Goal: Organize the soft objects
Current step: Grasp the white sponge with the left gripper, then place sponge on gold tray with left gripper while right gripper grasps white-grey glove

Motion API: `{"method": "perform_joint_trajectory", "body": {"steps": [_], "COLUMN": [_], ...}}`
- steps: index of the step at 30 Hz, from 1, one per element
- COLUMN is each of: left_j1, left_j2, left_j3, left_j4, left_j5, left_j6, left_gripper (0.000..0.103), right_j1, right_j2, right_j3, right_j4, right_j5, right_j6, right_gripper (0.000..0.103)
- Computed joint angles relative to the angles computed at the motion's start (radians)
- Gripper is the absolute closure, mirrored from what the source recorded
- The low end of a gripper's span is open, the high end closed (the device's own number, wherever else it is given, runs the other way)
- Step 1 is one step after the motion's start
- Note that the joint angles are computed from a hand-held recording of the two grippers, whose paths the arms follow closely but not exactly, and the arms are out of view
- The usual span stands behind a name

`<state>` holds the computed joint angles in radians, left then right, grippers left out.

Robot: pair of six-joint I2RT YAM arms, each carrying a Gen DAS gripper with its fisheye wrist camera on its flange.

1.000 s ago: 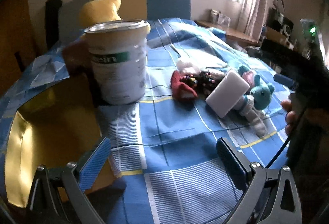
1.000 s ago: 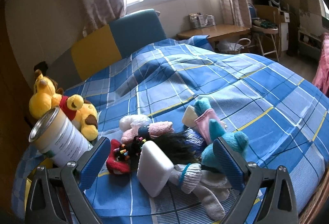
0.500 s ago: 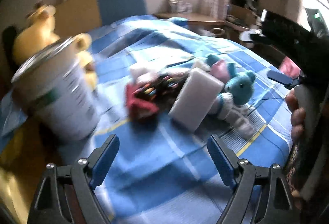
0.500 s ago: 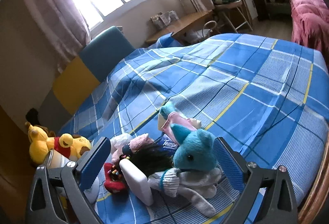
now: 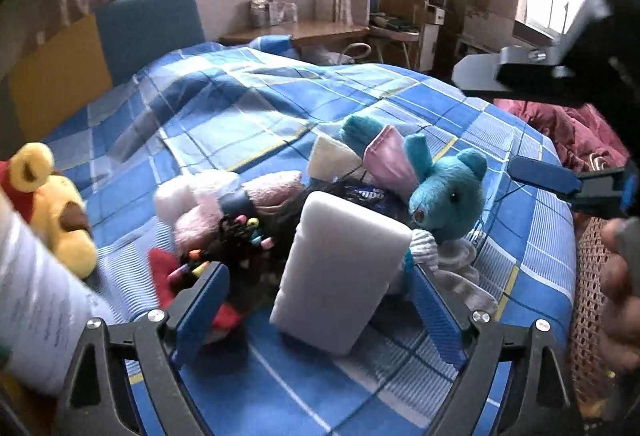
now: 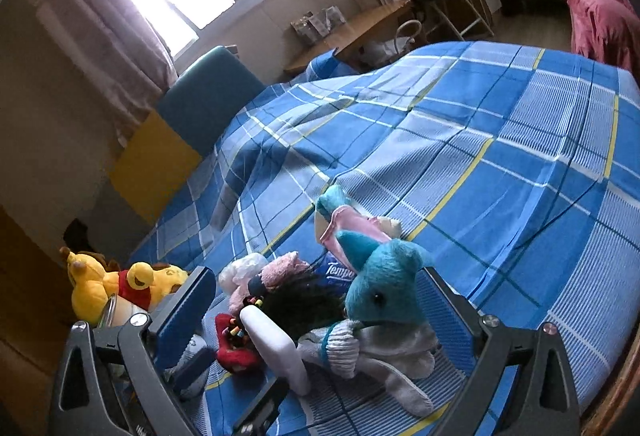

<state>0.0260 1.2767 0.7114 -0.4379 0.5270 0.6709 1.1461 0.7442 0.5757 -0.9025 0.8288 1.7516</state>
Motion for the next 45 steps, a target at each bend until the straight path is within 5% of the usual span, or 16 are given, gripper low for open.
{"method": "perform_joint_trajectory", "body": {"steps": [3, 5, 6, 14, 19, 22, 30, 36, 41, 45], "left_j1": [-0.029, -0.037, -0.04, 0.165, 0.401, 0.521, 0.756, 0.861, 0.959, 1.063], "left_j2": [0.024, 0.063, 0.093, -0.029, -0.071, -0.084, -0.06, -0.027, 0.043, 0.166], "left_j3": [-0.003, 0.022, 0.045, 0.023, 0.018, 0.008, 0.034, 0.08, 0.147, 0.276], "left_j4": [0.029, 0.002, -0.037, -0.228, -0.408, -0.498, -0.711, -0.819, -0.917, -1.017], "left_j5": [-0.012, 0.009, 0.021, 0.174, 0.233, 0.234, 0.257, 0.269, 0.276, 0.296], "left_j6": [-0.01, -0.006, 0.006, 0.086, 0.251, 0.364, 0.628, 0.738, 0.827, 0.875], "left_gripper": [0.012, 0.028, 0.046, 0.046, 0.046, 0.046, 0.046, 0.046, 0.046, 0.046], "right_j1": [-0.016, -0.03, -0.038, -0.069, -0.105, -0.172, -0.262, -0.267, -0.229, -0.21], "right_j2": [-0.009, -0.018, -0.023, -0.059, -0.068, -0.044, 0.214, 0.403, 0.534, 0.537], "right_j3": [-0.009, -0.017, -0.022, -0.045, -0.058, -0.069, -0.009, 0.055, 0.121, 0.111], "right_j4": [0.015, 0.023, 0.03, 0.033, 0.078, 0.167, 0.253, 0.214, 0.138, 0.141], "right_j5": [-0.017, -0.03, -0.036, -0.049, -0.104, -0.214, -0.448, -0.511, -0.48, -0.479], "right_j6": [-0.013, -0.019, -0.025, -0.018, -0.07, -0.186, -0.38, -0.436, -0.452, -0.437], "right_gripper": [0.002, 0.002, 0.002, 0.003, 0.003, 0.013, 0.016, 0.016, 0.058, 0.059]}}
